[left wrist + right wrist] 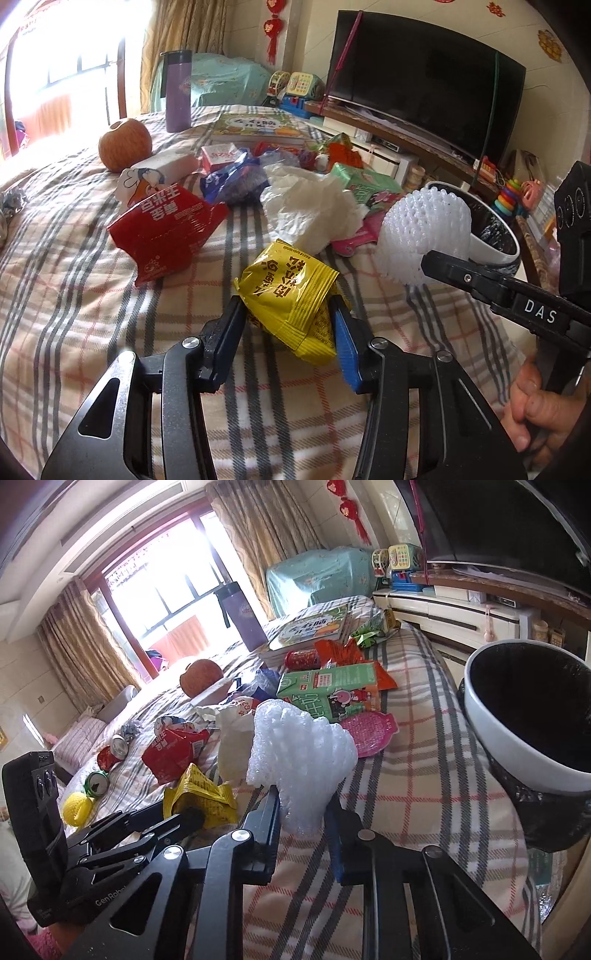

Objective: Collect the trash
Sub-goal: 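Carry the yellow bag and foam net to the bin and release both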

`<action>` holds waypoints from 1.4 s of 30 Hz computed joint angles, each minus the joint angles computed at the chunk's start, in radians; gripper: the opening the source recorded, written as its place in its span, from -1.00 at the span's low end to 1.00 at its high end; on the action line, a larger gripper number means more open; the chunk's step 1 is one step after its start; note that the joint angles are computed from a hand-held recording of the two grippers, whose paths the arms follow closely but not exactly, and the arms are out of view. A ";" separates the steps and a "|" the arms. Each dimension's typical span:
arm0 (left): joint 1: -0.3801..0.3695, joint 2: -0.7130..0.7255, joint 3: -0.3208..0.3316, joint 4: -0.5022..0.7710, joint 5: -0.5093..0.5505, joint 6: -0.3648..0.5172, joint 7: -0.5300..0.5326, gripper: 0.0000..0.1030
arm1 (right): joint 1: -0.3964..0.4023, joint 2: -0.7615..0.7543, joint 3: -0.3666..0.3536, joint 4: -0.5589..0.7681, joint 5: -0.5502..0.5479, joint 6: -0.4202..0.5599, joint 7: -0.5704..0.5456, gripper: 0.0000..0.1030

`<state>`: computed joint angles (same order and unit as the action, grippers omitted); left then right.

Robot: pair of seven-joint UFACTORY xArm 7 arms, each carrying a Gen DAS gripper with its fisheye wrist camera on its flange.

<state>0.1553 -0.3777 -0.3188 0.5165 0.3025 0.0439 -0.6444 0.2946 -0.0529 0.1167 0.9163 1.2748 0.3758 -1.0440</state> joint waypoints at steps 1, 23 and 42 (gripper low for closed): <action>-0.017 -0.004 0.010 -0.001 -0.006 -0.001 0.006 -0.11 | -0.003 -0.009 -0.004 -0.005 0.006 0.004 -0.005 -0.57; -0.136 0.241 -0.012 0.302 0.146 0.030 -0.052 -0.12 | -0.095 -0.089 -0.109 -0.045 -0.070 -0.016 0.052 -0.57; -0.389 0.504 0.150 0.633 0.110 0.105 0.064 -0.13 | -0.215 0.027 -0.124 0.076 -0.311 -0.011 0.235 -0.56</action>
